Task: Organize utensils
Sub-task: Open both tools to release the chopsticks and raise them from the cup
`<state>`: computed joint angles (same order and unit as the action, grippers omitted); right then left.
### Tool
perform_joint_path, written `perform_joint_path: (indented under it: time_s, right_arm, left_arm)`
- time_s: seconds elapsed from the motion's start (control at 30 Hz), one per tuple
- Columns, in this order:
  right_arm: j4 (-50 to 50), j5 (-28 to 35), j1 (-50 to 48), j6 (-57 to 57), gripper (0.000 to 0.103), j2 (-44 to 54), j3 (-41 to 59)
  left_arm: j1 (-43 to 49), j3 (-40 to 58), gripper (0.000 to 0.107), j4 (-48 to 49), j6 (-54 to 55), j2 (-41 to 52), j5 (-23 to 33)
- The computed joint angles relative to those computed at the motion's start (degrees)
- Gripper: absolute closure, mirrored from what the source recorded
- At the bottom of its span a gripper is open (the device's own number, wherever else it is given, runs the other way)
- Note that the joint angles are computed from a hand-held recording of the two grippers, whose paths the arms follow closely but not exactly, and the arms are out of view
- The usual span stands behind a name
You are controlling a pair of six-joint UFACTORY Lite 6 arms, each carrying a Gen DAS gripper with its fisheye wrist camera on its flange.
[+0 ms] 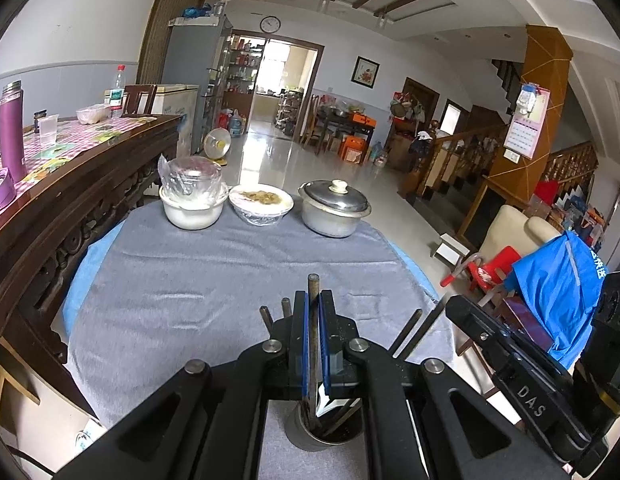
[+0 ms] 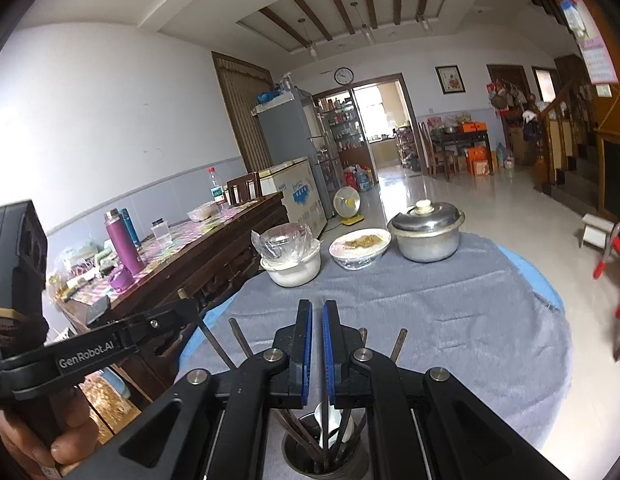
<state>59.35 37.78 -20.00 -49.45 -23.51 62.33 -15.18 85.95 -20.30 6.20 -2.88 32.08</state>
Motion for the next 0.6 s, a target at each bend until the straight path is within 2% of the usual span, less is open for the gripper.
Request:
perform_joint_path:
  time_s: [0.07,0.13,0.2,0.23,0.33,0.37,0.53,0.6]
  right_arm:
    - [0.8,1.24,-0.78,-0.34,0.096,1.32,0.7]
    - [0.78,2.08,-1.07,-0.04,0.096,2.34,1.21]
    - [0.83,2.04,-1.17,-0.11,0.095,2.42,0.86]
    - [0.85,1.99,-1.24,-0.2,0.095,2.5,0.71]
    - [1.14,1.89,-1.63,-0.63,0.095,2.55,0.11]
    - [1.09,1.98,-1.77,-0.6,0.095,2.59,-0.03]
    - [1.48,3.08,-3.12,-0.81,0.094,2.84,-0.6]
    - [1.72,3.48,-3.71,-1.11,0.088,2.49,-1.16]
  left_arm:
    - [-0.45,0.49,0.101,2.76,-2.6,0.61,0.19]
    - [-1.36,0.72,0.092,7.58,-6.7,1.14,0.07]
    - [-2.08,0.46,0.058,11.98,-10.51,1.28,-0.04]
    - [-2.62,-0.19,0.053,15.26,-13.29,0.91,-0.48]
    - [-4.4,-1.2,0.046,24.59,-20.67,0.49,-0.91]
    - [-4.63,-1.28,0.04,26.02,-21.85,0.55,-0.62]
    - [-5.96,-1.96,0.035,33.32,-28.27,0.55,0.62]
    - [-6.51,-2.9,0.032,36.6,-31.1,-0.02,0.91]
